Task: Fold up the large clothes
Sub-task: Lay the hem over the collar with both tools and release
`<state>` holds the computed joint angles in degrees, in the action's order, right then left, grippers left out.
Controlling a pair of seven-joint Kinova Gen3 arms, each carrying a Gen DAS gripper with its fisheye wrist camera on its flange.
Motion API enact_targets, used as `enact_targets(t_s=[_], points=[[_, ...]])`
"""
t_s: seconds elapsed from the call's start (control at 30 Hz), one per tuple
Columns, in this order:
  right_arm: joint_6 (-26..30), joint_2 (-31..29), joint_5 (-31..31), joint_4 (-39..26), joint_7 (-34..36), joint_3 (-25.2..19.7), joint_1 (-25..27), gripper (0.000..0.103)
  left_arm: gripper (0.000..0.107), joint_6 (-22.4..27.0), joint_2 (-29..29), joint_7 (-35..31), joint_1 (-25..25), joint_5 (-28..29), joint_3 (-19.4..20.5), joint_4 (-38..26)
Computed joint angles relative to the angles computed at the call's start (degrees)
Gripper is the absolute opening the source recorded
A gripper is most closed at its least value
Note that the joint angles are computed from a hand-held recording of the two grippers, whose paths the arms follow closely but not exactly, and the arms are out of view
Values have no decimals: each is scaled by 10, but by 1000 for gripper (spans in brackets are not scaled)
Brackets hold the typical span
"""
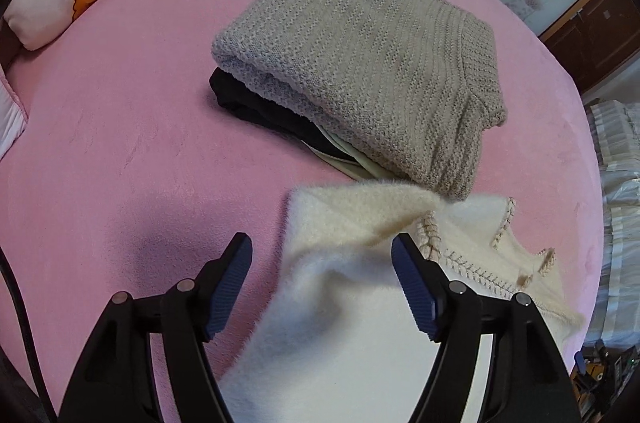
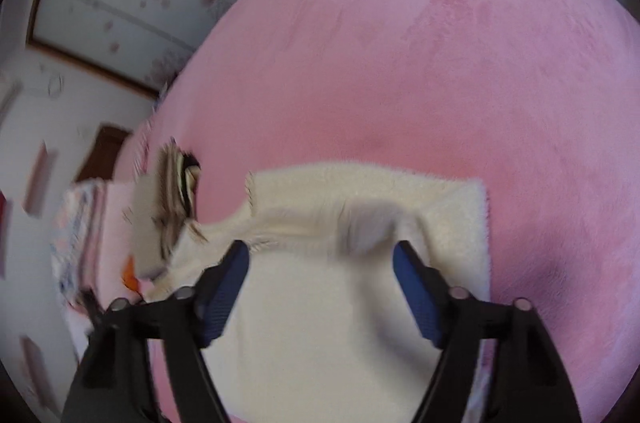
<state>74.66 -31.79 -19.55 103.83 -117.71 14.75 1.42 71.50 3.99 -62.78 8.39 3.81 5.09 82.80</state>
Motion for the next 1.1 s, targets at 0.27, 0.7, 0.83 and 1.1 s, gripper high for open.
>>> enact_targets(t_s=[0.27,0.7,0.83,1.1], points=[[10,32,105,-26,41,-73,4,76,71,-29,3,-92,9,0,10,16],[-19,110,123,-3,120,-112,-21,76,71,15,7,-296,11,29,15,1],[-30,116,118,6,122,-110,-16,76,71,-2,13,-303,20,19,17,12],[-37,136,124,8,126,-115,-9,47,13,-56,70,-273,35,11,21,-1]])
